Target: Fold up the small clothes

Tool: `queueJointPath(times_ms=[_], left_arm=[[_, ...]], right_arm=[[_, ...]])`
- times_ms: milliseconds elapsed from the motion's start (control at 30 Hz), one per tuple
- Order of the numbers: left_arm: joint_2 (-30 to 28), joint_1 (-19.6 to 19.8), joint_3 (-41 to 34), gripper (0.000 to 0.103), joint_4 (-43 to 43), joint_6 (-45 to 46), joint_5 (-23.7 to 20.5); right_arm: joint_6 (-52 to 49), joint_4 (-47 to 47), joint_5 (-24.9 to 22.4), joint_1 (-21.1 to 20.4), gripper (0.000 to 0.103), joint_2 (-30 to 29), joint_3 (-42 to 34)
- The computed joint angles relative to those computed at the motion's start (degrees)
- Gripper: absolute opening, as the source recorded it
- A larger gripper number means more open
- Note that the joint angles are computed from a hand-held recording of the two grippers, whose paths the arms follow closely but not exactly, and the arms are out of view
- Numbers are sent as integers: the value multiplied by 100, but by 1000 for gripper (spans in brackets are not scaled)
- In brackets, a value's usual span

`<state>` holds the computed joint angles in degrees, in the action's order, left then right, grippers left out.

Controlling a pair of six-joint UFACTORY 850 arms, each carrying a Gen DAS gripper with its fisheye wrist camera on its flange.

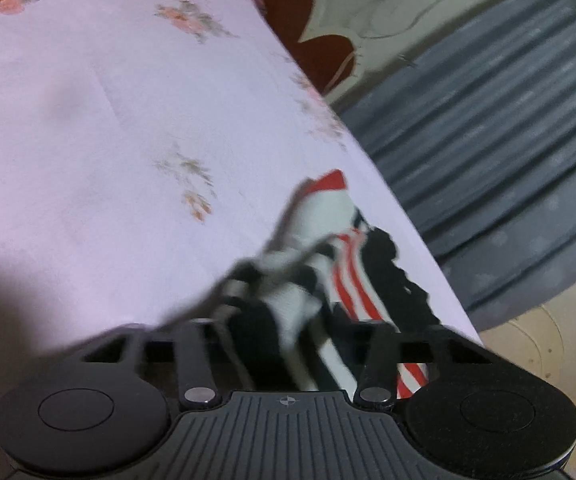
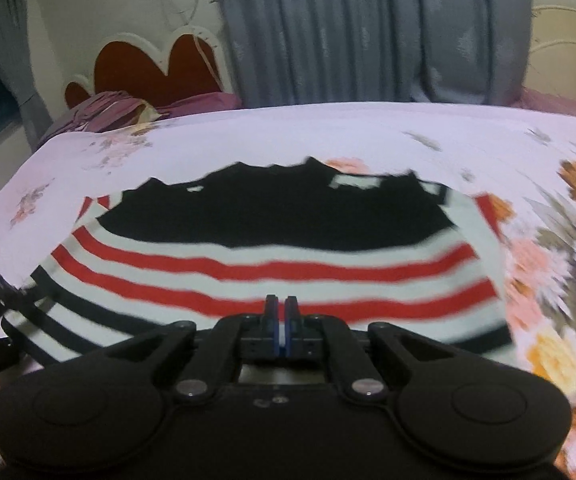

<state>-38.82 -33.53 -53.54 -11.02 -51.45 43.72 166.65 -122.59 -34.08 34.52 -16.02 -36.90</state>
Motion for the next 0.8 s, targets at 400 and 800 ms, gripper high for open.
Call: queueJointPath(times_ms=[400,800], left_arm=[[-68,353,75,20,1264,-1229,204],[347,124,311,19,789,-530,260]], right_arm=[[-866,280,535,-151,0,-868,-809],[-444,-383,584,-278,0,-845,-723]])
